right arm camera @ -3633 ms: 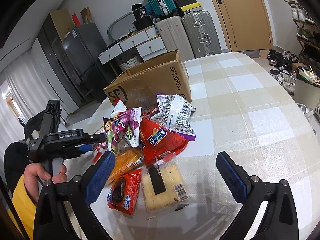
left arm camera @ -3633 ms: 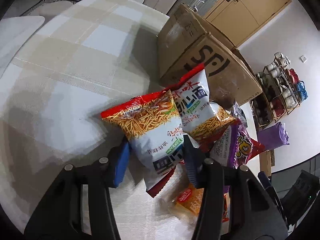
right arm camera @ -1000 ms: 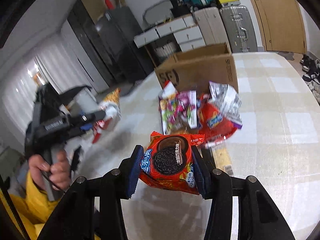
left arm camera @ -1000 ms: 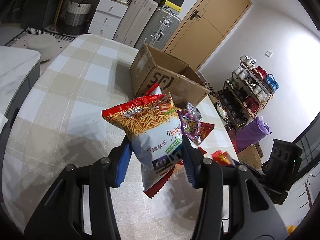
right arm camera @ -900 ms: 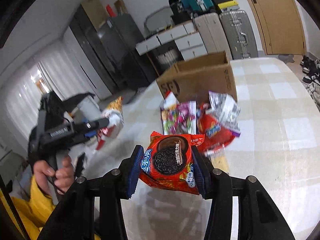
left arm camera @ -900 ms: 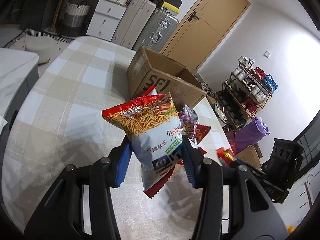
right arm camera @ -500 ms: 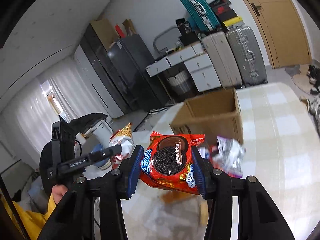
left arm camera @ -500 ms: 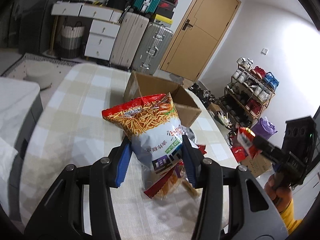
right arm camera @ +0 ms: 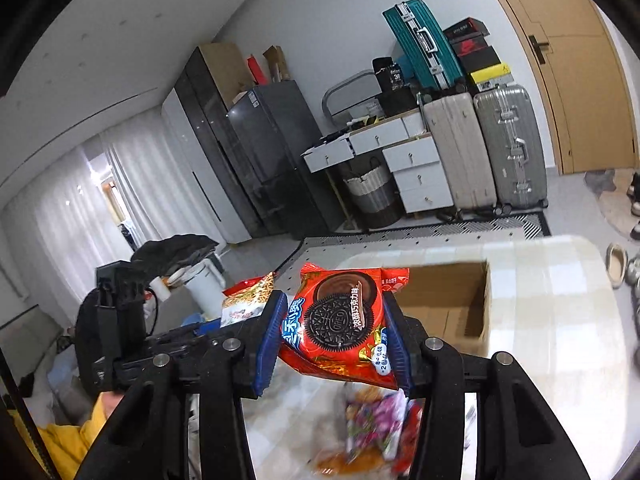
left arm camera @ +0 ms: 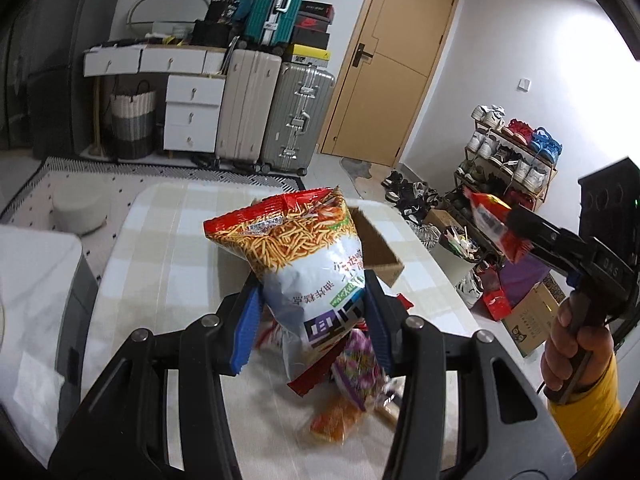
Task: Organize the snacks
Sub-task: 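Carry the noodle bag and Oreo pack over the cardboard box with both tools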
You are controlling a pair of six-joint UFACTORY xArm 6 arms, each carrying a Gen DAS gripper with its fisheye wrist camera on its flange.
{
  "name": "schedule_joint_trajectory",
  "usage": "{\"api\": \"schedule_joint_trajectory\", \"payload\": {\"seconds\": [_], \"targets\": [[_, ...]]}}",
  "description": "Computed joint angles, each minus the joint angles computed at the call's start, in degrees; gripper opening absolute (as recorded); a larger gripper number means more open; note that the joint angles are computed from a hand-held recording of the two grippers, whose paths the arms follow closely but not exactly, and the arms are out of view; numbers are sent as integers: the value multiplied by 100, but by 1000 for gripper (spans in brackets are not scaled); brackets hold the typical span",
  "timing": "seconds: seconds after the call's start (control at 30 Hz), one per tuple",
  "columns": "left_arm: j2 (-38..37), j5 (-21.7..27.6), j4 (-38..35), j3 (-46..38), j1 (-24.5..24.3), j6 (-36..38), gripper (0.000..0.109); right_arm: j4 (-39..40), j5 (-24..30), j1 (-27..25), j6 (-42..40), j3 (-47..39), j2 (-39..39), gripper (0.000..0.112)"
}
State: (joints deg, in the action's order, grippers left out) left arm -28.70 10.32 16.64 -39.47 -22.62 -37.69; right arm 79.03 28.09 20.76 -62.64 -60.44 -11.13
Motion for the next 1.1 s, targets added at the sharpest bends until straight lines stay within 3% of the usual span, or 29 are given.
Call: {"api": "schedule_joint_trajectory", "payload": {"seconds": [0.23, 0.6, 0.97, 1.1], "targets": [[1262, 398, -112, -1563, -51, 381, 44, -575, 88, -110, 496, -1090, 921, 48], [3839, 1200, -1331, -4441, 65, 1682, 44, -1255, 439, -329, 1359, -2786, 2521, 48], [6537, 2815, -1866, -7954, 221, 2278, 44, -2360, 673, -366, 2395, -4122, 3953, 48], [7362, 3267, -1997, -8990, 269, 2371, 44, -2405, 841, -416, 2529, -4368, 4268, 48]]}}
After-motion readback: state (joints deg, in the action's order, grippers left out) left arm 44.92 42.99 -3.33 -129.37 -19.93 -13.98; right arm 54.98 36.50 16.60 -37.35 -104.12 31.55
